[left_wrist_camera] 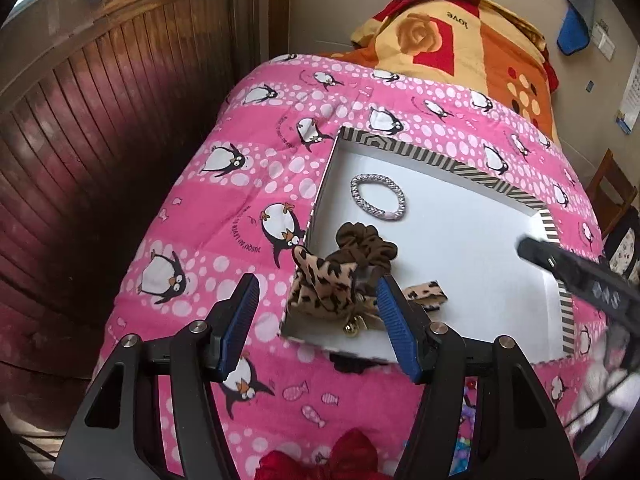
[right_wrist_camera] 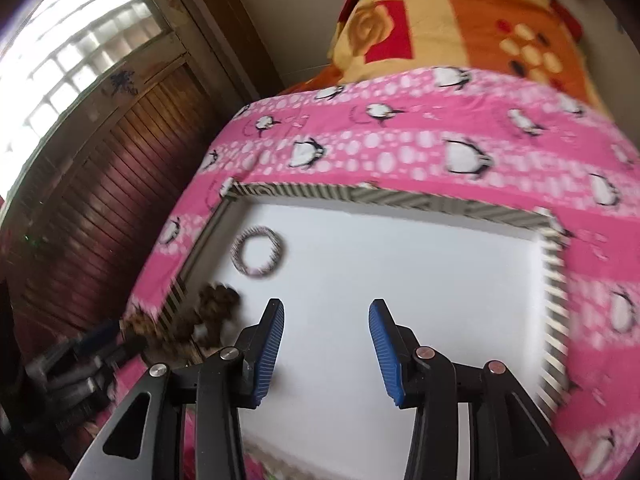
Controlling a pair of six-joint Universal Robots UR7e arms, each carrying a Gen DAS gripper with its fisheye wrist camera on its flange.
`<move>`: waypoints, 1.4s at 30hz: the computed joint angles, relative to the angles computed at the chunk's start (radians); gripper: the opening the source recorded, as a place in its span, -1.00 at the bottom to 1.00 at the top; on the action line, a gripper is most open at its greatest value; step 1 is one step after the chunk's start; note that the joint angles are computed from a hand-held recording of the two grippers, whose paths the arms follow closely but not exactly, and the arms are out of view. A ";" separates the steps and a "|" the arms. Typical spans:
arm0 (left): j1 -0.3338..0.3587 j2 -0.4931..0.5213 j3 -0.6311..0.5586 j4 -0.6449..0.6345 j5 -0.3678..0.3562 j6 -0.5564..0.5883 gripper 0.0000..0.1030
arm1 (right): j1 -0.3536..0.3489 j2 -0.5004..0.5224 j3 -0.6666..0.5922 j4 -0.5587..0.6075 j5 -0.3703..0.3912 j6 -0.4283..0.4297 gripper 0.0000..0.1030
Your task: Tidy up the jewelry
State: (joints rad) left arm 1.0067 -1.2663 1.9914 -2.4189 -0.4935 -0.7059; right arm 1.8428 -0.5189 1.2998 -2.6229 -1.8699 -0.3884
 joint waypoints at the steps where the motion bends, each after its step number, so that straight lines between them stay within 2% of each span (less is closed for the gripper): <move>1: -0.008 -0.003 0.006 0.005 0.005 -0.005 0.19 | -0.001 -0.012 0.019 -0.016 -0.006 -0.003 -0.18; 9: -0.078 -0.032 0.060 0.049 0.022 -0.046 0.19 | -0.024 -0.198 0.309 -0.201 -0.041 -0.009 -0.15; 14: -0.110 -0.049 0.091 0.087 0.018 -0.089 0.19 | -0.030 -0.283 0.440 -0.265 -0.075 -0.040 -0.07; 21: -0.154 -0.082 0.139 0.147 0.019 -0.152 0.19 | -0.040 -0.365 0.582 -0.353 -0.122 -0.092 -0.06; 32: -0.199 -0.144 0.191 0.274 0.017 -0.267 0.19 | -0.061 -0.428 0.684 -0.388 -0.144 -0.078 -0.05; 42: -0.220 -0.174 0.220 0.312 0.001 -0.310 0.19 | -0.059 -0.444 0.715 -0.392 -0.157 -0.085 -0.05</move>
